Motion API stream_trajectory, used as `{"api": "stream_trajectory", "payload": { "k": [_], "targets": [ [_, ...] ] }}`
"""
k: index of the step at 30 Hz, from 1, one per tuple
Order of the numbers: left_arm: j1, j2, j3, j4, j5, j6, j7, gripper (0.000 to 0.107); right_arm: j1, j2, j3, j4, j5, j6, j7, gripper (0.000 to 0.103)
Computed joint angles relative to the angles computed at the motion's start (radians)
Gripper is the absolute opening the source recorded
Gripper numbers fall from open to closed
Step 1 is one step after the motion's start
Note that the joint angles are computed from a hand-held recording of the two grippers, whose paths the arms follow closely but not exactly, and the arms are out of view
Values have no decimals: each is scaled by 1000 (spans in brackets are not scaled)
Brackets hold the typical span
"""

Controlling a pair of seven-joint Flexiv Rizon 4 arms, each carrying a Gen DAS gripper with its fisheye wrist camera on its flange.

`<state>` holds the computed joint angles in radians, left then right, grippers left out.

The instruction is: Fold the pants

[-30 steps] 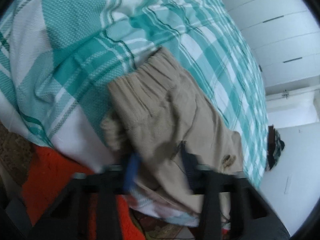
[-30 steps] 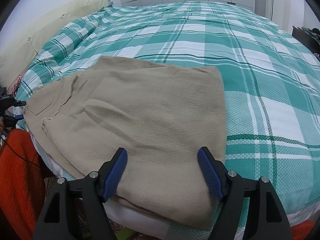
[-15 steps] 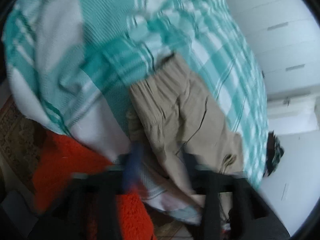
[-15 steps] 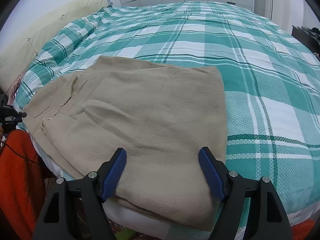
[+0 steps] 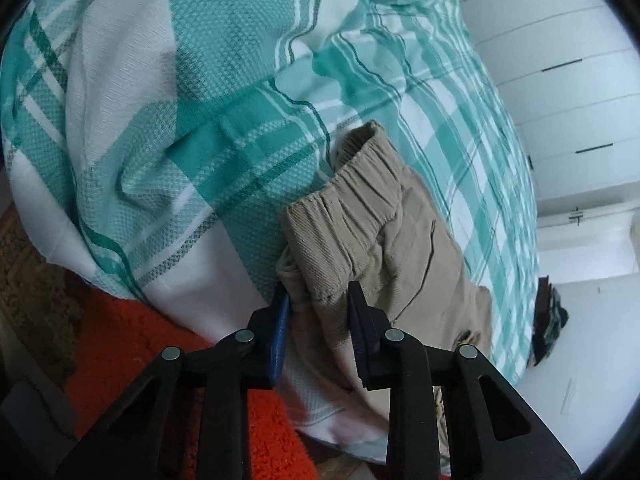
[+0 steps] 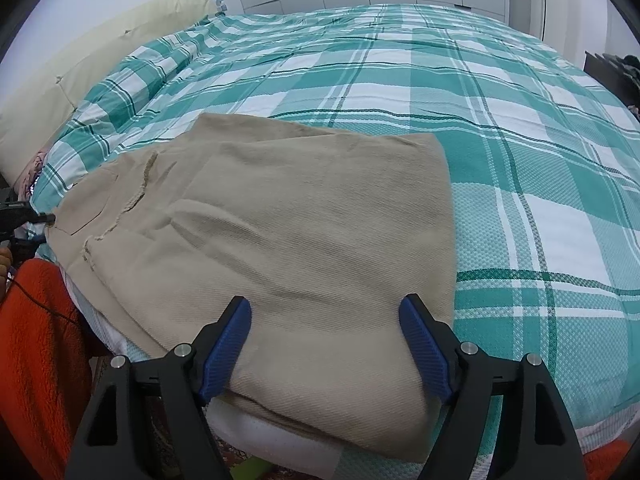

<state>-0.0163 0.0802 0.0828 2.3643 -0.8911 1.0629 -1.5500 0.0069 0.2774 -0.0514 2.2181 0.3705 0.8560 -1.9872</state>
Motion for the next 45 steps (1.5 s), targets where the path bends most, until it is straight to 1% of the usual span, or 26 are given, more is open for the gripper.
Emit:
{"api": "stream_trajectory", "payload": {
  "k": [1,2,3,5,7,9,11,12,14,17,21,24,26,29,31,32,33,34,35,37,38,39,41,42,43,45],
  "targets": [
    [-3,-1,0,4,-19,3,12,27,0,0,0,0,0,1,0,77],
    [-4,-2,1,7,-30,3,22,32,0,1,1,1,-1,2,2,77],
    [-3,-6,1,8,-34,6,21,46,0,0,1,1,-1,3,2,77],
    [-5,-18,-3,7,-73,13,36,59,1,0,1,2,-2,2,3,77],
    [-16,-26,-13,5,-144,19,81,34,0,1,3,3,-4,2,8,78],
    [-11,-11,-13,4,-72,29,27,22,0,2,4,2,-7,-1,12,78],
    [-13,11,-12,7,-37,43,-3,18,2,4,2,2,-5,-2,11,78],
    [-17,29,-12,8,-27,52,-16,17,3,5,0,1,-4,-5,8,78],
    [-24,69,-16,-7,44,64,-52,17,4,6,-2,-1,0,-12,3,78],
    [-32,117,-45,-94,248,57,-110,17,5,4,-8,-7,8,-20,-8,78],
    [-103,112,-92,-234,350,42,-93,17,4,-1,-11,-18,18,-36,-11,80],
    [-173,51,-144,-346,373,37,-70,16,-1,5,-12,-33,21,-56,3,79],
    [-222,-14,-184,-414,382,41,-58,16,-4,19,-29,-52,55,-80,13,79],
    [-276,-125,-236,-510,467,28,-100,17,-22,54,-70,-71,134,-71,25,79],
    [-322,-226,-264,-575,548,23,-139,23,-42,65,-85,-72,149,-31,38,79],
    [-344,-273,-268,-609,599,7,-148,31,-49,66,-91,-74,152,-14,46,79],
    [-363,-335,-280,-661,658,-46,-148,46,-60,65,-104,-75,158,5,53,79],
    [-382,-369,-274,-690,661,-86,-137,51,-63,60,-113,-81,163,11,58,79],
    [-390,-384,-278,-700,667,-121,-151,53,-68,55,-125,-85,170,15,59,79],
    [-378,-371,-295,-648,564,-108,-119,58,-80,46,-138,-91,180,29,65,79],
    [-367,-350,-304,-613,508,-84,-88,68,-83,42,-144,-95,188,31,68,78],
    [-363,-319,-292,-580,492,-57,-75,75,-85,43,-156,-100,205,23,66,78],
    [-369,-273,-245,-556,560,-24,-110,79,-80,48,-183,-114,250,-10,41,78],
    [-369,-247,-220,-541,609,-8,-139,80,-73,48,-203,-128,283,-47,25,75],
    [-361,-239,-206,-535,635,2,-152,81,-62,47,-230,-149,326,-109,7,70],
    [-346,-185,-172,-471,699,32,-196,81,-32,28,-317,-216,462,-315,-26,67]
  ]
}}
